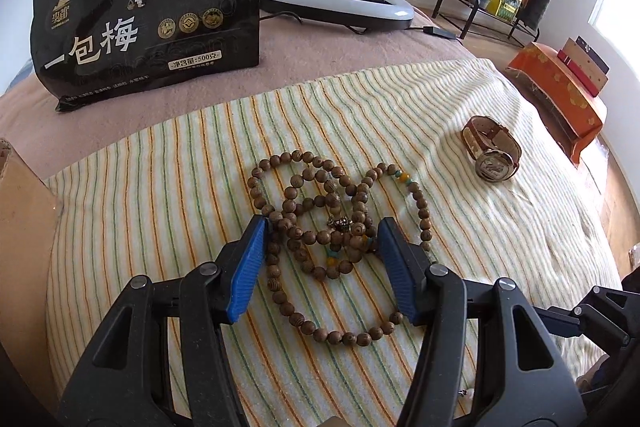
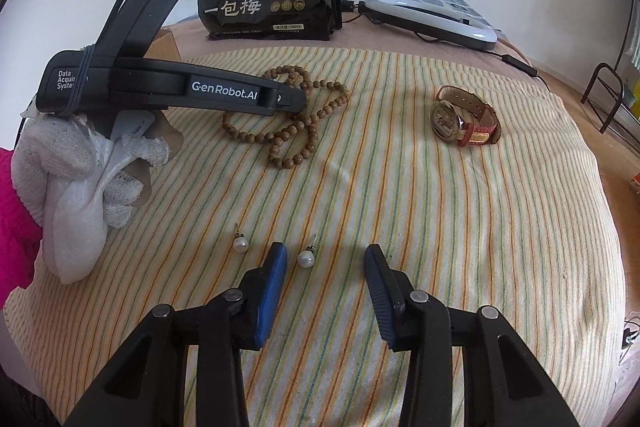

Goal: Organize jewelry
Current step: 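Close the left gripper on the wooden bead necklace while the right gripper grasps a pearl earring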

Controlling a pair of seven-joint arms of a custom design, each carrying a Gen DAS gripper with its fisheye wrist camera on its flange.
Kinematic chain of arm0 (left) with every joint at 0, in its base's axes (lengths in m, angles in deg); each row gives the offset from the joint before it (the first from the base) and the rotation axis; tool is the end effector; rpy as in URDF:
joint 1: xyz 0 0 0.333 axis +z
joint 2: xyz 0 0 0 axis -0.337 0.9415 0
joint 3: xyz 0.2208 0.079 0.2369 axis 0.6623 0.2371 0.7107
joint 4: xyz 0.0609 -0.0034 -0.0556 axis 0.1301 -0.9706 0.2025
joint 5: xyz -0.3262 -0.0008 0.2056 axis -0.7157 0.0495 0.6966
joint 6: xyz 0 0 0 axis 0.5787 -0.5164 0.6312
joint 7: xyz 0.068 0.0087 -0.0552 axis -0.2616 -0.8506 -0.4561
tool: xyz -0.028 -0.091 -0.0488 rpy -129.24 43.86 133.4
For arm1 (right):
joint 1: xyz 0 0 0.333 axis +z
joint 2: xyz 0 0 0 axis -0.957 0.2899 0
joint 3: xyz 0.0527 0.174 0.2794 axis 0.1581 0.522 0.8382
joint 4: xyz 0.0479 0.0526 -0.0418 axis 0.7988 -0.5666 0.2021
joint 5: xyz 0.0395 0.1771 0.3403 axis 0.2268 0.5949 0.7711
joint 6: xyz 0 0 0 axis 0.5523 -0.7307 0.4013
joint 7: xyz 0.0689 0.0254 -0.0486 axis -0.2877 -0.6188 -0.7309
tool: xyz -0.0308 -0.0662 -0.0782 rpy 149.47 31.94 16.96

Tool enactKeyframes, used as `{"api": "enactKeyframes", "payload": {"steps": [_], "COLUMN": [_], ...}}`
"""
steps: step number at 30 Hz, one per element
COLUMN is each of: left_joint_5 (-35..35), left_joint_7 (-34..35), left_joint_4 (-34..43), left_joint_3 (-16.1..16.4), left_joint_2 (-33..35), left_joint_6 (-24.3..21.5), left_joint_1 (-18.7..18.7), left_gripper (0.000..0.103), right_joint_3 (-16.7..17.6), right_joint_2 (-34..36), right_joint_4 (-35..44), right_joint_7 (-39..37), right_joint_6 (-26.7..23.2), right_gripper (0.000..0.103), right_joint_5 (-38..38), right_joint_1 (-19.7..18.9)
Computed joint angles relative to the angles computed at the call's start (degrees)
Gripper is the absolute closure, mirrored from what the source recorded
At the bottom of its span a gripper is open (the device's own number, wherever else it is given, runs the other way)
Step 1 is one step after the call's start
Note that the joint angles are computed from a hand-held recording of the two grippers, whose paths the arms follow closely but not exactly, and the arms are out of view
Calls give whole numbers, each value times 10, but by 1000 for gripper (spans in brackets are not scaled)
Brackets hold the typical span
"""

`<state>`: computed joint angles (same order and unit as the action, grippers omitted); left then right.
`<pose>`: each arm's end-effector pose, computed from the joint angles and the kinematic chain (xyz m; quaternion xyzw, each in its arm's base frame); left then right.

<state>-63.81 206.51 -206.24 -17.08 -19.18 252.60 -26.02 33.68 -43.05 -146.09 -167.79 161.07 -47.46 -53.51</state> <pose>0.5179 -0.3682 0.3278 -0.3398 0.8863 -0.3117 0.0426 0.3294 0.2425 0.3239 -0.5950 0.7424 -0.2355 0.1981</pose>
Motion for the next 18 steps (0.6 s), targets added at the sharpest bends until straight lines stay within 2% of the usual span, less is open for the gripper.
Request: {"api": "enactKeyframes", "payload": {"steps": [3, 8, 11, 13, 16, 17, 18], "left_joint_5": [-2, -19, 15, 32, 111, 128, 137], "left_joint_7": [0, -23, -73, -83, -137, -152, -159], "left_joint_4": [-8, 15, 29, 26, 12, 6, 4], "left_joint_3": [-5, 1, 64, 74, 154, 167, 167], "left_joint_2": [-4, 1, 0, -3, -12, -15, -15], "left_joint_6": [5, -26, -33, -24, 4, 14, 18], "left_joint_1": [5, -1, -63, -78, -155, -166, -165], "left_gripper": [46, 45, 45, 44, 44, 44, 50], "right_joint_3": [-1, 0, -2, -3, -3, -3, -3], "right_joint_2": [1, 5, 5, 5, 4, 3, 3], "right_joint_4": [0, 4, 4, 3, 2, 2, 1], "right_joint_7": [0, 6, 7, 6, 6, 6, 7], "right_joint_6": [1, -4, -4, -2, -1, -1, 0], "right_gripper": [62, 61, 61, 61, 61, 62, 62], "right_joint_5": [0, -3, -4, -4, -5, -6, -7], "right_joint_1": [0, 1, 2, 2, 2, 2, 2]}}
